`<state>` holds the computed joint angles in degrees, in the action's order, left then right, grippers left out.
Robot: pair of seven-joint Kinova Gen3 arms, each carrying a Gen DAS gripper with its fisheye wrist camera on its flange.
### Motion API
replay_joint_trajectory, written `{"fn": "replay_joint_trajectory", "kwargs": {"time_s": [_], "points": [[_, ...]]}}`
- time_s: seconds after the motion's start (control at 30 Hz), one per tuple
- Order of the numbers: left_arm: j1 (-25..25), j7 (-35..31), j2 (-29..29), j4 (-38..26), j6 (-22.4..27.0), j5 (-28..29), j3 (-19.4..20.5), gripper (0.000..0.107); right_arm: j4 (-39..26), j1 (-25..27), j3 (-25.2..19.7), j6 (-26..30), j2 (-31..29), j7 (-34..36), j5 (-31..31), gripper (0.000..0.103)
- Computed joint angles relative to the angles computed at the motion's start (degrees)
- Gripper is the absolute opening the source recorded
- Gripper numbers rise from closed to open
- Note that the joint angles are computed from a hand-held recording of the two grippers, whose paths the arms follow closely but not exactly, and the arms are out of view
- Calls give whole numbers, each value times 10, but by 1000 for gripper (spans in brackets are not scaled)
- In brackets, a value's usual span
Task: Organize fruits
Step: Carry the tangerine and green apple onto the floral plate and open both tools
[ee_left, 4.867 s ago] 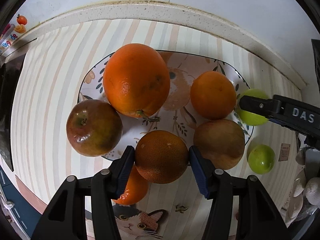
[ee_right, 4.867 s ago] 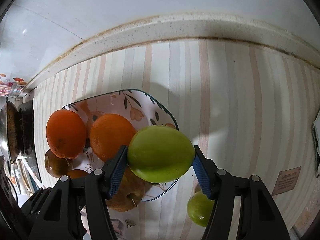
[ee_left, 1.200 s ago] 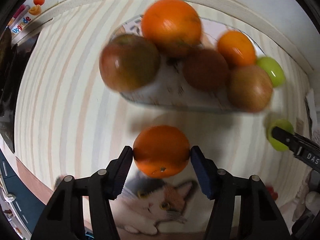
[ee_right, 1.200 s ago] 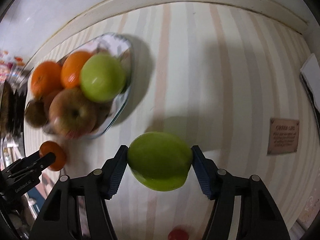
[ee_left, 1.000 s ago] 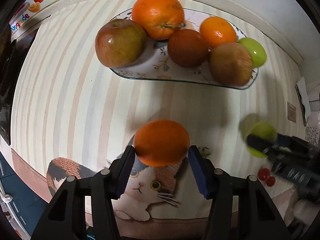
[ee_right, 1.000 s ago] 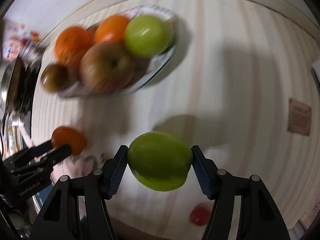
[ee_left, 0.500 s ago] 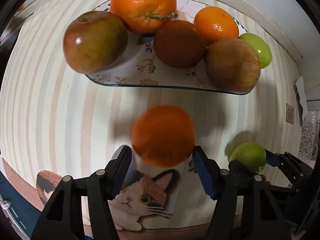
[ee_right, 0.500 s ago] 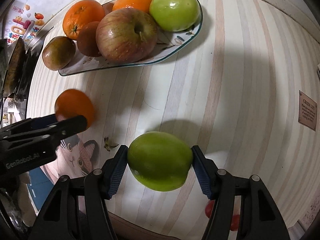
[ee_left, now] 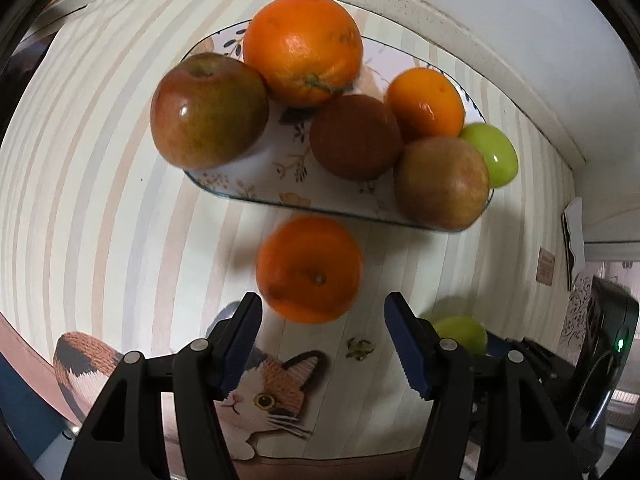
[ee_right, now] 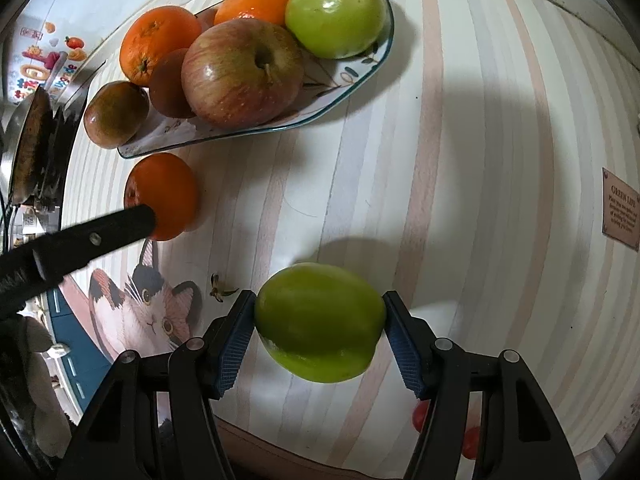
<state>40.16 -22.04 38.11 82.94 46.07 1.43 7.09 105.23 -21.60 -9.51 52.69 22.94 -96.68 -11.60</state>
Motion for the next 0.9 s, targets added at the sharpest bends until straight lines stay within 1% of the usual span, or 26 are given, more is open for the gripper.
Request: {"fn": "replay_joint_trajectory", "kwargs": {"time_s": [0.07, 0.13, 0.2, 0.23, 0.33, 0.43, 0.53, 0.63, 0.73, 0.9], "points": [[-6, -5, 1, 5, 4, 5, 1, 62, -2, 0, 1, 0, 1, 0, 2, 66], [-7, -3, 13, -9, 16, 3, -1, 62, -3, 0, 2, 1, 1, 0, 3, 66], [-11, -3, 22, -13, 16, 3, -1, 62, -4, 3, 2, 4, 0, 2, 3, 67], [-4, 4, 22, -4, 6, 3, -5, 63, -4, 4, 2, 5, -1, 3, 4, 67], [10, 23, 26, -9, 6, -8, -16, 62, -5, 3, 3, 7, -3, 1, 3, 66], [33, 43, 29, -23, 26, -32, -26, 61, -3, 2, 3, 6, -6, 1, 6, 66], [49, 54, 40, -45, 39, -47, -23, 61, 2, 1, 1, 2, -11, 1, 2, 66], [58, 62, 21, -27, 29, -50, -20, 61, -2, 15, -1, 7, -22, 13, -15, 66], [67, 78, -13, -2, 16, -61, -24, 61, -18, 34, -2, 22, -36, 31, -39, 66], [73, 111, -75, 21, 14, -102, -37, 61, -82, 55, 2, 55, -46, 56, -72, 66]]}}
